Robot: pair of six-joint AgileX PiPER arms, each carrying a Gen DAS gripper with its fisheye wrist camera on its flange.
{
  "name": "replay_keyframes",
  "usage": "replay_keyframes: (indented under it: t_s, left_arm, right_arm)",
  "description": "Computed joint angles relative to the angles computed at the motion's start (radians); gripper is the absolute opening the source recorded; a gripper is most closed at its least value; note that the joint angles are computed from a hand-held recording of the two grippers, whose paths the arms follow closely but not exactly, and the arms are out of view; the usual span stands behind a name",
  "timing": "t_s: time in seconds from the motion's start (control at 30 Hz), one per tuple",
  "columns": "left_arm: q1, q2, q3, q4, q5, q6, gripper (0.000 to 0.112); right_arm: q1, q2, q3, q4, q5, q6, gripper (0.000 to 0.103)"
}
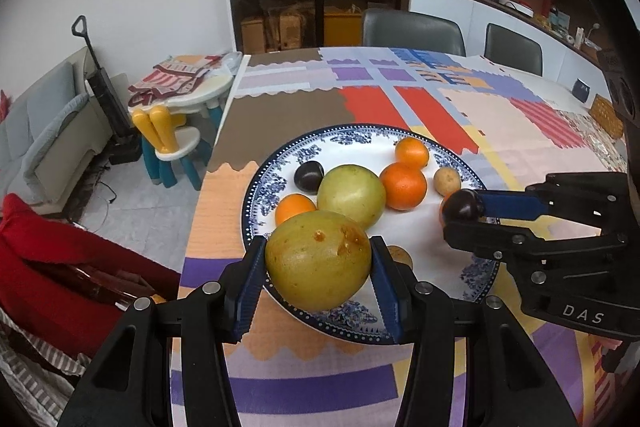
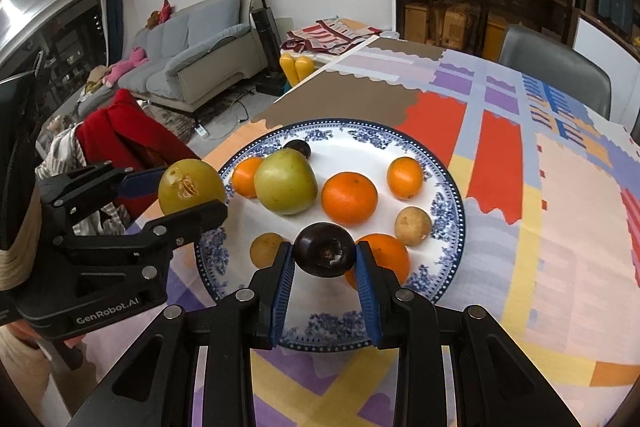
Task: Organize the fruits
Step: 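Lower both fruits onto the plate and open both tools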
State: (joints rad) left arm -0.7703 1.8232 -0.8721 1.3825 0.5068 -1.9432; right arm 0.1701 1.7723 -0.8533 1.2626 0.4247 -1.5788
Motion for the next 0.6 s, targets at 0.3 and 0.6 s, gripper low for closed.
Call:
replay_keyframes:
  t_s: [0.3,0.6]
  left_arm:
    - [-0.013,0.003,-0.033,-0.031,0.035,0.045,0.059]
    - [-0.147,-0.027,-0.094,-0.158,0.216,0.072,0.073]
  right_arm:
    - [-0.002,0.004,-0.009,0.037,-0.021,-0.018,0.047]
    - [-0.099,-0.107,0.061,0.041,-0.011,-0.007,0.059]
